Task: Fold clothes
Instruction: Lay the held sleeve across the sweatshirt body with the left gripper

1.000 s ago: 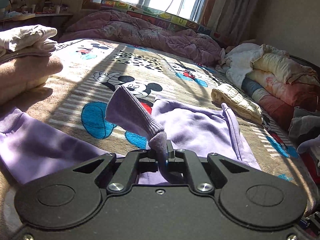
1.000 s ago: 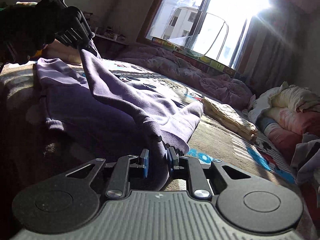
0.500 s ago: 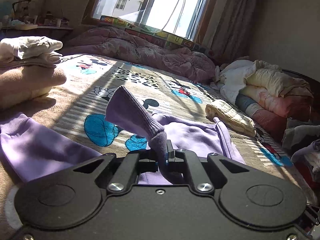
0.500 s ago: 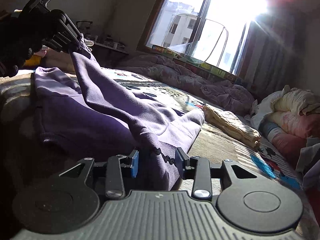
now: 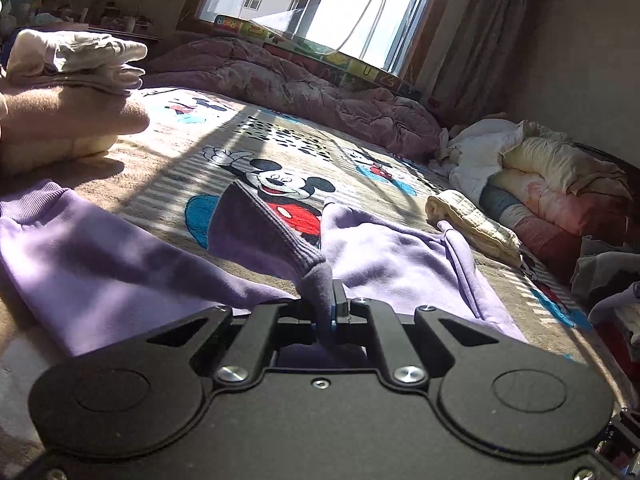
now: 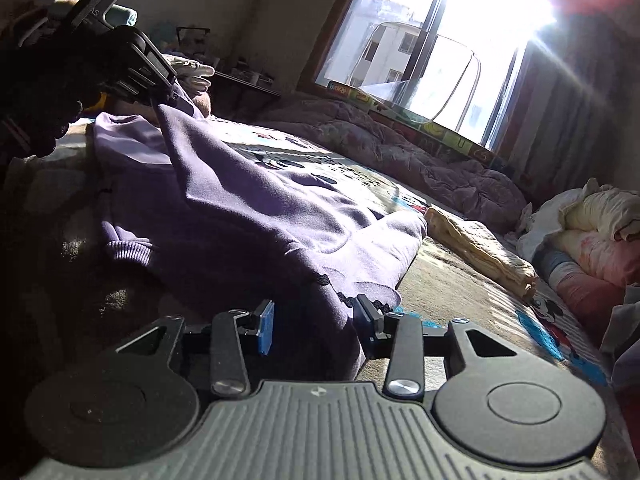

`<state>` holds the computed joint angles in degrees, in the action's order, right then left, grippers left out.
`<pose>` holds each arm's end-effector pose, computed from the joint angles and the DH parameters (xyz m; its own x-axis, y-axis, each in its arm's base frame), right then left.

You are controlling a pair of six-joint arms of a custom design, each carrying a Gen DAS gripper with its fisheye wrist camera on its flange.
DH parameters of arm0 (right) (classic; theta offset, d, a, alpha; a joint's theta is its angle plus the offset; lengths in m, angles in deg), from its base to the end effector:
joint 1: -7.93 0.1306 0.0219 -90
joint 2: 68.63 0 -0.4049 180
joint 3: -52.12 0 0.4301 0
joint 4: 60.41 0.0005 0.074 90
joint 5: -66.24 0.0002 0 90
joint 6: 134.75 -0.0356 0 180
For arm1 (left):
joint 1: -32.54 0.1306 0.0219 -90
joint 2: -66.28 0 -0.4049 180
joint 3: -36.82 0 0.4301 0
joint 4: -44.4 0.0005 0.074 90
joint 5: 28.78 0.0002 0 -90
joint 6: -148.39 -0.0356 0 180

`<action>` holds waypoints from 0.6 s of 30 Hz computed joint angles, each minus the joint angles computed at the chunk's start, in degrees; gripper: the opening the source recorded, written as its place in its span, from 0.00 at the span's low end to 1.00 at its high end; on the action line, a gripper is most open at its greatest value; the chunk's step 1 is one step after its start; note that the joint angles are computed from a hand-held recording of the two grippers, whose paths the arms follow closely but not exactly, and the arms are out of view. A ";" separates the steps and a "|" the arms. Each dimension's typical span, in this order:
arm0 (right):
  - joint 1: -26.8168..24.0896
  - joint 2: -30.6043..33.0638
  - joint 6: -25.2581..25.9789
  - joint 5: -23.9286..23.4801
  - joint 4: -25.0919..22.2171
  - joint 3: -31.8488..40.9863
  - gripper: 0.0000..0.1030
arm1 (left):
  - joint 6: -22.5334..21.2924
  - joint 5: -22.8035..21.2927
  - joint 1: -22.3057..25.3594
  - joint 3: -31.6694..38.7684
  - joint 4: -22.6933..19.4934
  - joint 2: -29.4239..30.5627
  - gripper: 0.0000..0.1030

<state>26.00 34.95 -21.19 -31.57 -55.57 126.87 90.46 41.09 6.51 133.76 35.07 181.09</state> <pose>0.5629 0.1882 0.2722 -0.1843 -0.4767 -0.8595 -0.5444 0.7776 -0.3145 0.6311 -0.2951 0.3169 -0.4208 -0.3493 -0.8372 -0.1020 0.9353 -0.3389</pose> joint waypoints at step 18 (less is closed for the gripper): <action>-0.25 -3.21 3.25 -4.28 -4.03 -1.56 0.53 | 2.89 0.65 0.72 -0.89 1.07 -0.25 0.04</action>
<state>25.75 31.74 -17.94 -35.84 -59.60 125.31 93.35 41.74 7.23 132.87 36.14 180.83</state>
